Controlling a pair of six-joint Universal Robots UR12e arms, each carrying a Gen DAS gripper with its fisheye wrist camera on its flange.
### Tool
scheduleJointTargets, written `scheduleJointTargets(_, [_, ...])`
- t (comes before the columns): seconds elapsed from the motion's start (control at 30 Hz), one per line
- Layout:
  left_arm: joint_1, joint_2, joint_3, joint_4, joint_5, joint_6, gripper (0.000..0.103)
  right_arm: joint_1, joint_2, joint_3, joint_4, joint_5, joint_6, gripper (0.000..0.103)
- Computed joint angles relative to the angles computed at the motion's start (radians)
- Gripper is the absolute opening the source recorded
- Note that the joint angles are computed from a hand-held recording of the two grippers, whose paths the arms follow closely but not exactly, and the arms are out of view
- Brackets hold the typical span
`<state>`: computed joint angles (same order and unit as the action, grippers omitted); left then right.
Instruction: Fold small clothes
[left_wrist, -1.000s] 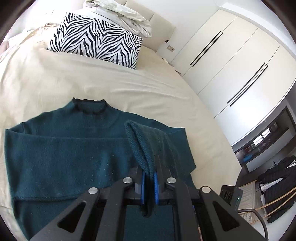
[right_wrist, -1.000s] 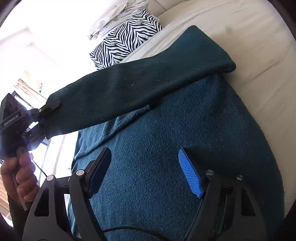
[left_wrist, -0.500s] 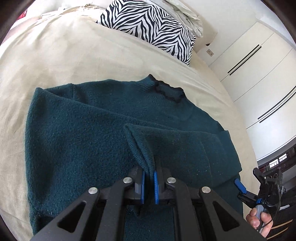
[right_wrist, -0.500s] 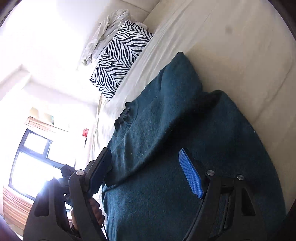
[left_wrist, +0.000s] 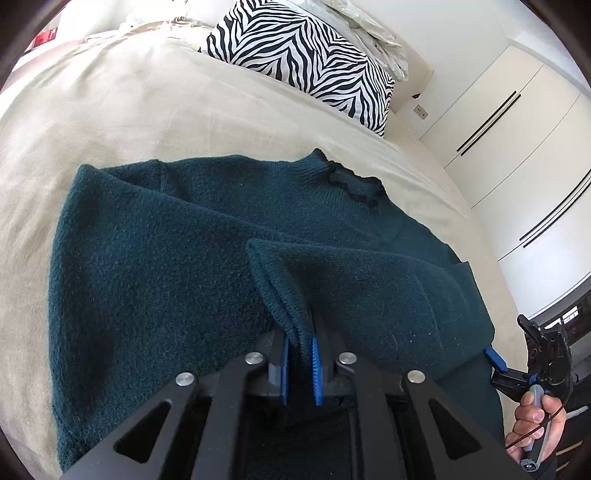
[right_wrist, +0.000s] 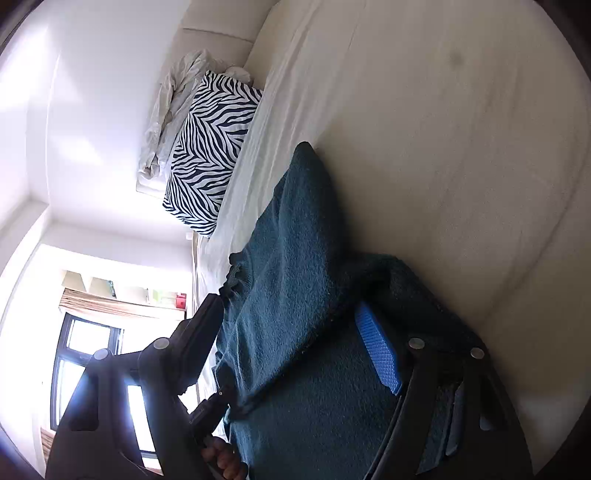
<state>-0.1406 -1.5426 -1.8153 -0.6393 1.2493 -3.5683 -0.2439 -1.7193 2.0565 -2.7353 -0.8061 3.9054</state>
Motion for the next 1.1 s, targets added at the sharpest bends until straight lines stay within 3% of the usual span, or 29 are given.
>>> scheduleJointTargets(0.1, [0.017, 0.0, -0.03, 0.063, -0.049, -0.025, 0.013, -0.01, -0.047, -0.013, 0.075, 0.008, -0.083, 0.075])
scheduleJointTargets(0.2, [0.042, -0.002, -0.07, 0.158, -0.12, -0.068, 0.013, -0.016, -0.035, -0.053, 0.092, 0.035, -0.138, 0.075])
scheduleJointTargets(0.47, [0.052, -0.01, -0.083, 0.203, -0.153, -0.075, 0.013, 0.007, 0.182, -0.228, 0.151, 0.134, -0.163, 0.075])
scheduleJointTargets(0.6, [0.048, -0.014, -0.084, 0.217, -0.145, -0.074, 0.013, -0.002, 0.244, -0.233, 0.075, 0.162, -0.058, 0.073])
scheduleJointTargets(0.67, [0.049, -0.015, -0.086, 0.225, -0.146, -0.076, 0.013, -0.007, 0.239, -0.225, 0.078, 0.189, -0.091, 0.072])
scheduleJointTargets(0.87, [0.05, -0.014, -0.092, 0.238, -0.15, -0.081, 0.013, -0.011, 0.156, -0.181, 0.28, 0.243, -0.327, 0.072])
scheduleJointTargets(0.97, [0.053, -0.012, -0.096, 0.241, -0.154, -0.083, 0.013, -0.024, 0.107, -0.143, 0.327, 0.257, -0.384, 0.074])
scheduleJointTargets(1.1, [0.057, -0.011, -0.099, 0.249, -0.165, -0.089, 0.013, -0.039, 0.044, -0.111, 0.423, 0.21, -0.474, 0.074])
